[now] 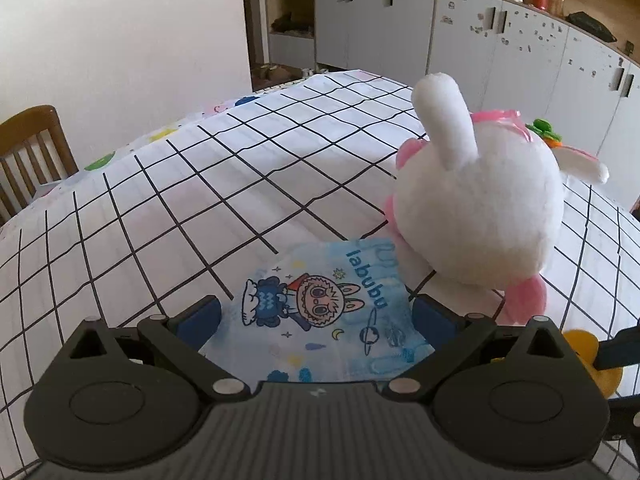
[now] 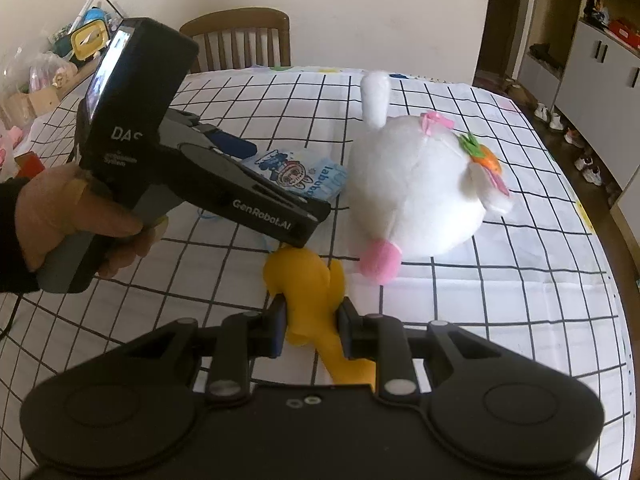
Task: Organize soft objects
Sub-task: 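Grasp the yellow plush duck with the right gripper while the left gripper grasps the blue Labubu packet, then carry the duck and Labubu packet with both grippers over the red tin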
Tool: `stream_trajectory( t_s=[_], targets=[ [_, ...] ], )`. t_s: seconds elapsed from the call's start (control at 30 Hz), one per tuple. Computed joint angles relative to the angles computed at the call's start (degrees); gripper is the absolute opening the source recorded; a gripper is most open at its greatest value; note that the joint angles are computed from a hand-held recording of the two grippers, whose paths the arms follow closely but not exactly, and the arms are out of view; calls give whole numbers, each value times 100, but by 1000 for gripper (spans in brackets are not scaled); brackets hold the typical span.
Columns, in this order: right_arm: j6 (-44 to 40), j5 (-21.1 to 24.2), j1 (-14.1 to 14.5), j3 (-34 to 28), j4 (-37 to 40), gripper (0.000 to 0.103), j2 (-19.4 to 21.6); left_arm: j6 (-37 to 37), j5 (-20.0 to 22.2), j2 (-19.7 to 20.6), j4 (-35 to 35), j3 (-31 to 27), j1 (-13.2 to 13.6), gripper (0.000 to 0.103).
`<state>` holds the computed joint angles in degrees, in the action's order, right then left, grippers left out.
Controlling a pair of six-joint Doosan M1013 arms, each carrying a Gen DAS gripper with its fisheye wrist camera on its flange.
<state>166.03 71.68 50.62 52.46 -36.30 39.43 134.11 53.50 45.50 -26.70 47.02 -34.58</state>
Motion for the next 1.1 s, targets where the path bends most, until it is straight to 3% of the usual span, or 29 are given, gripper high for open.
stream_trajectory(
  t_s=[0.13, 0.3, 0.73, 1.1],
  targets=[
    [59, -7, 17, 39, -23, 25, -16, 10, -58, -27, -75, 36, 13, 88],
    [71, 0, 29, 30, -45, 25, -9, -215, -35, -26, -172, -29, 43, 33],
    [563, 206, 186, -89, -374, 25, -25, -457, -172, -257, -404, 155, 159, 28],
    [822, 241, 371, -276, -697, 25, -127, -447, -351, -940, -449, 838, 304, 28]
  ],
)
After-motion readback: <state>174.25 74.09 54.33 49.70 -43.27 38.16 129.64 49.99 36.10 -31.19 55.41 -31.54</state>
